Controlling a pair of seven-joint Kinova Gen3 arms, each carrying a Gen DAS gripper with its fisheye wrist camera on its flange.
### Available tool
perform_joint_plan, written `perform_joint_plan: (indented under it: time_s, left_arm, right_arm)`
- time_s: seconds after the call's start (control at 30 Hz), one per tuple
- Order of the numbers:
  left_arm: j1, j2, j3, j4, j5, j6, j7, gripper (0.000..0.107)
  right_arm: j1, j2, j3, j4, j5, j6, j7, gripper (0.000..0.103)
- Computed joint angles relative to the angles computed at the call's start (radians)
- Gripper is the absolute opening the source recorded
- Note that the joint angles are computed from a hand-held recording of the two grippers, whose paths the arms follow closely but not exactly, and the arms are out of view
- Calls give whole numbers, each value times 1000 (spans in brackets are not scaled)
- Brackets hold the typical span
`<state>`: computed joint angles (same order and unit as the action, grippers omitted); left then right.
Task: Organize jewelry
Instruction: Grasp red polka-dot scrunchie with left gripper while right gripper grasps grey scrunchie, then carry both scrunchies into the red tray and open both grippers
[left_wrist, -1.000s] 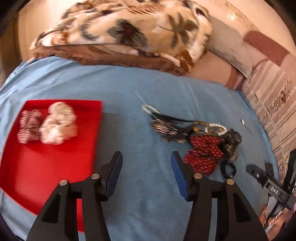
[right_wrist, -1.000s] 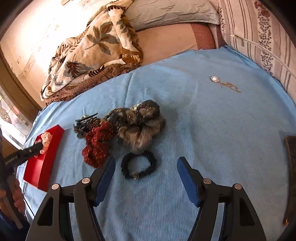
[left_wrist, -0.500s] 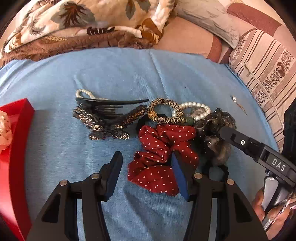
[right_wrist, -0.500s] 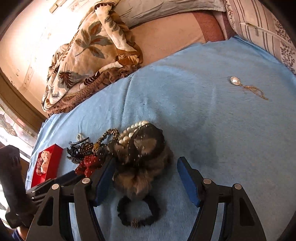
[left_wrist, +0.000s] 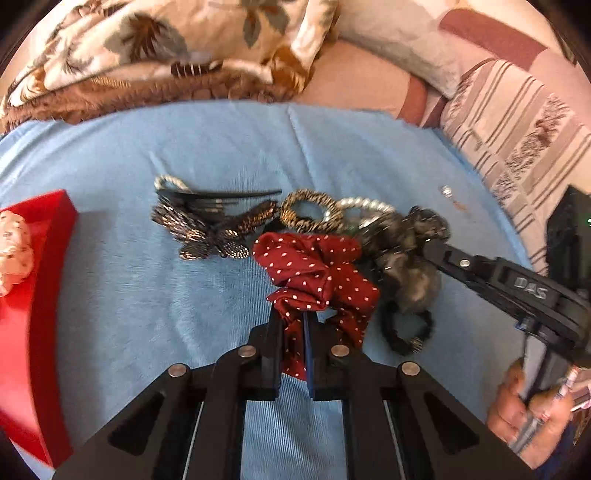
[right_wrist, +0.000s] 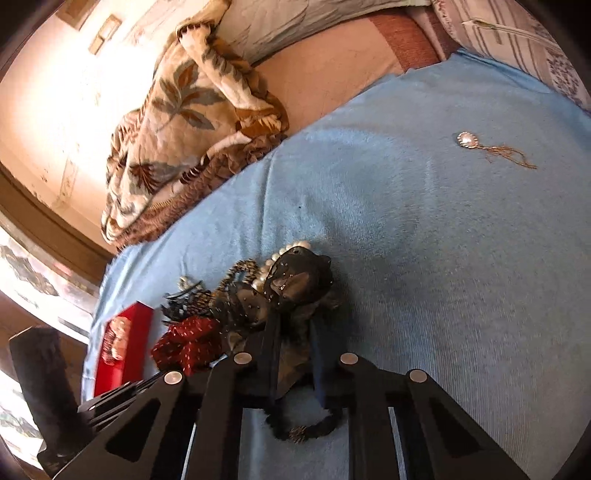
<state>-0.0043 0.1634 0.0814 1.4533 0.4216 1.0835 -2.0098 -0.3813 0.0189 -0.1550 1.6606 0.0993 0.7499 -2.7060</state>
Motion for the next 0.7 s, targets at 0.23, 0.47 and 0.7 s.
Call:
perform_joint_plan:
  time_s: [0.23, 0.47, 0.7]
  left_arm:
    - [-105, -85, -64, 29, 129, 73, -114, 9]
    - [-209, -105, -141, 15, 172, 130, -172, 9]
    - [-359, -63, -205, -41, 233, 188, -223, 9]
  right_arm:
    - [-44, -42, -52, -28, 141, 64, -124, 12]
    - [-103, -46, -106, -110, 238, 179, -187, 11]
    - [-197, 34, -116, -288, 291, 307, -156, 11]
